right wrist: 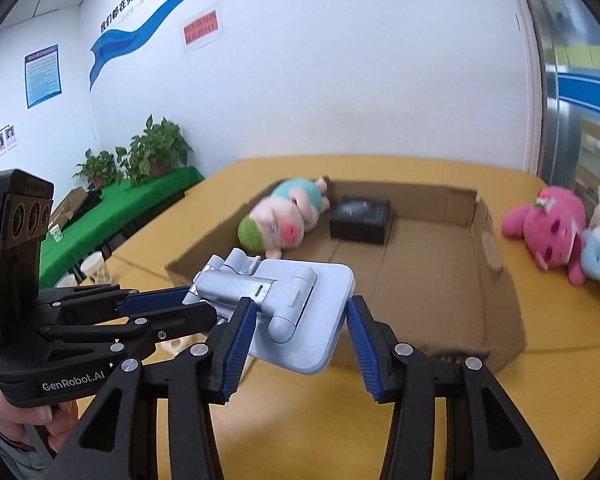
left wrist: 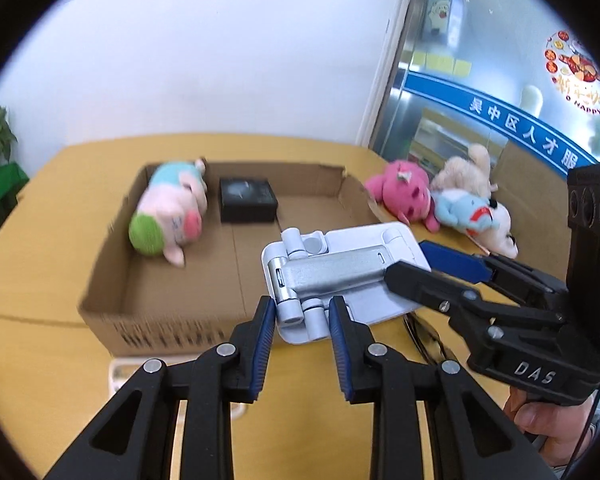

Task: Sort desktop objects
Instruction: 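Carry the phone stand into the cardboard box and open both grippers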

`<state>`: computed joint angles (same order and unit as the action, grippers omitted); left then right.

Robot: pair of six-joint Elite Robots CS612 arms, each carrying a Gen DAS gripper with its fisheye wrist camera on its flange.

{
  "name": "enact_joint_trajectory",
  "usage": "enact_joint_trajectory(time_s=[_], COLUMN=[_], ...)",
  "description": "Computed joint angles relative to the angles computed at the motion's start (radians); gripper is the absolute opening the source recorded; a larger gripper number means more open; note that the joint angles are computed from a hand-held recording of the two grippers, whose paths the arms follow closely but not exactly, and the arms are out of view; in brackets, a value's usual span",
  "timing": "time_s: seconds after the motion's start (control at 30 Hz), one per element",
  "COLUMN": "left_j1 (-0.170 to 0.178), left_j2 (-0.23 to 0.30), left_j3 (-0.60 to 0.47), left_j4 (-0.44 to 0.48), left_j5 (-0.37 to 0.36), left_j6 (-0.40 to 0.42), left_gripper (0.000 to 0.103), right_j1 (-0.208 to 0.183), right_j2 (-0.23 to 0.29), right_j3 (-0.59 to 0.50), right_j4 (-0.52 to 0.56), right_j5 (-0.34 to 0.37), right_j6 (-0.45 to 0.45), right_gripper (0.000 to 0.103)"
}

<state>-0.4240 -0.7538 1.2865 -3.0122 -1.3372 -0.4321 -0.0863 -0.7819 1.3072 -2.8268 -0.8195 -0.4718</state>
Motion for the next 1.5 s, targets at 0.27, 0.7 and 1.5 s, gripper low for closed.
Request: enact_joint_trajectory(time_s=[0.27, 0.7, 1.5], left_j1=[0.045, 0.111, 0.123], left_j2=[0.012, 0.071, 0.112], left_j3=[-0.051, -0.132, -0.206], left_j4=[0.023, 0.178, 0.475], left_j5=[0.019, 0.02, 0.049], left_j6=[-0.008, -0.044, -0.062], left_gripper=[0.027, 0.026, 0.022], right_j1=[0.044, 0.12, 0.154], right_j2=[0.055, 0.219, 0.368], right_j3=[-0.137, -0.395, -0.656], right_j4=[0.02, 0.272, 0.806], right_j5=[0.025, 0.015, -0.093], right_j6=[0.042, 0.053, -0.028], right_gripper=[0.046, 0.046, 0.054])
